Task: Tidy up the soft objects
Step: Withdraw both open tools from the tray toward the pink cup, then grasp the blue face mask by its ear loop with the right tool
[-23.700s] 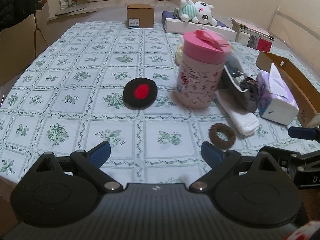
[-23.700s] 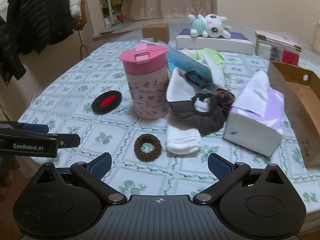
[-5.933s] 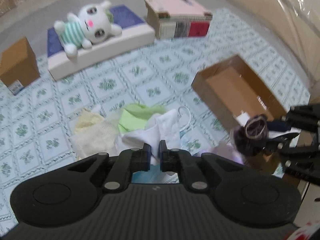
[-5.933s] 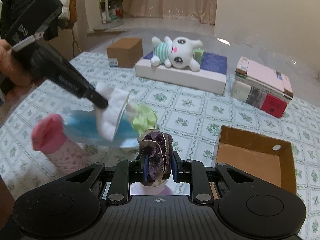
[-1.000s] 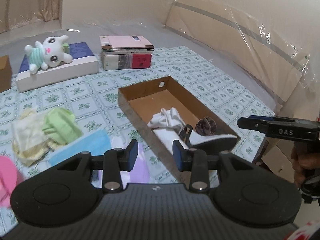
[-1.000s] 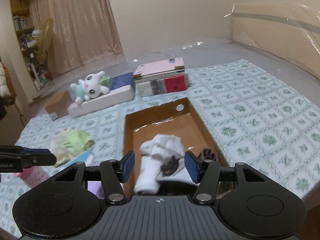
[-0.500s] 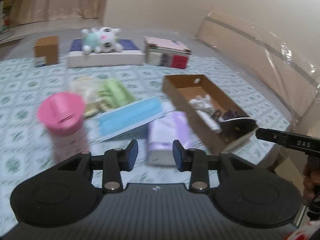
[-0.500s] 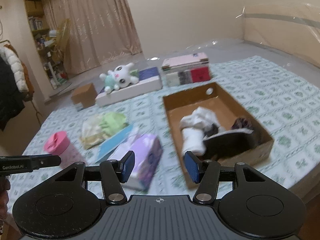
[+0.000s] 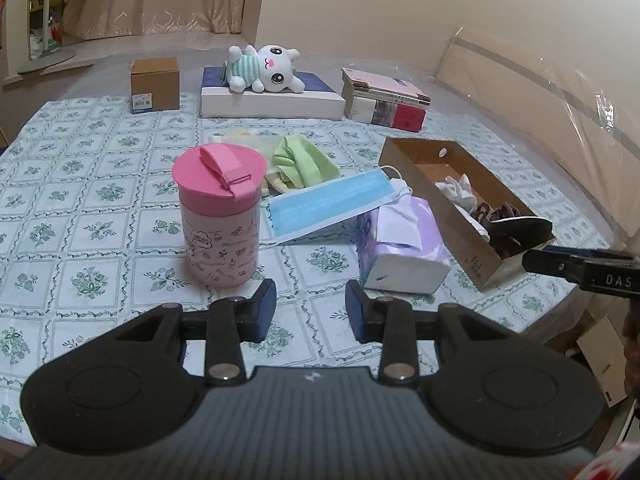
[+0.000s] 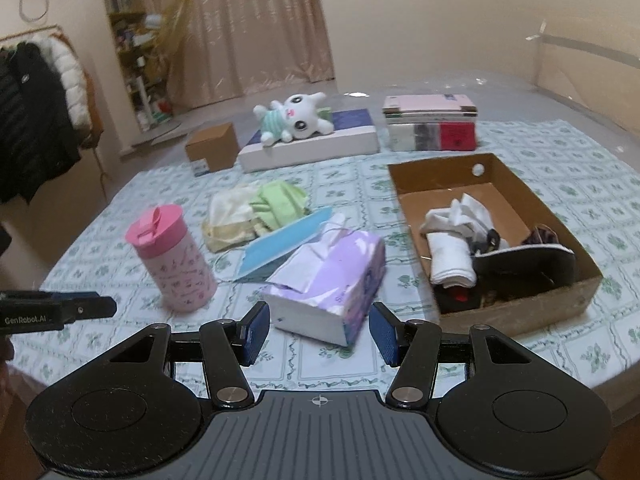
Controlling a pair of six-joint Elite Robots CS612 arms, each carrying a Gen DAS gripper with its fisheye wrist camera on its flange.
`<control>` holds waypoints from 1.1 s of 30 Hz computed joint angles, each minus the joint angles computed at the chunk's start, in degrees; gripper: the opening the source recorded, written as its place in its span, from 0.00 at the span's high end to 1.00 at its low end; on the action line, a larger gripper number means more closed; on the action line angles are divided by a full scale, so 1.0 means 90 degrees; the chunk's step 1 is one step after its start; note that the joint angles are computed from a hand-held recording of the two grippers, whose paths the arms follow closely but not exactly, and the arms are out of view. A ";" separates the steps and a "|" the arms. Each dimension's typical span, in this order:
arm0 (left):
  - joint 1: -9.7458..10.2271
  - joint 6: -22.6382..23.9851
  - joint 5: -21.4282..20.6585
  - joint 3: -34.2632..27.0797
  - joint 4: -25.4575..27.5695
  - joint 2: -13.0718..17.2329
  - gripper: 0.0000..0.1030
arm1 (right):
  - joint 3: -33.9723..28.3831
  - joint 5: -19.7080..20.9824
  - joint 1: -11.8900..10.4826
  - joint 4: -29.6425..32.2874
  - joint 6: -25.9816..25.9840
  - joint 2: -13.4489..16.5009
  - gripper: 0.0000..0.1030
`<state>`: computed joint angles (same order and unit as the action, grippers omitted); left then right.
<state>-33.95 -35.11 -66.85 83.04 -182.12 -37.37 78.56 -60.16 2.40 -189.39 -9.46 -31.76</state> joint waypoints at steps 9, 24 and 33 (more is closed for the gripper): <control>0.0072 0.0377 -0.0012 -0.0062 -0.0075 0.0045 0.68 | -0.0477 -0.0131 0.0193 0.0442 -0.1831 0.0173 0.46; 0.0533 0.1433 -0.0286 -0.0328 0.0063 0.0077 0.66 | -0.2146 -0.0896 0.0825 0.1768 -0.7034 0.1034 0.46; 0.0887 0.1680 -0.0463 -0.0563 -0.0021 0.0210 0.65 | -0.4226 -0.2401 0.1212 0.3048 -0.8069 0.2147 0.46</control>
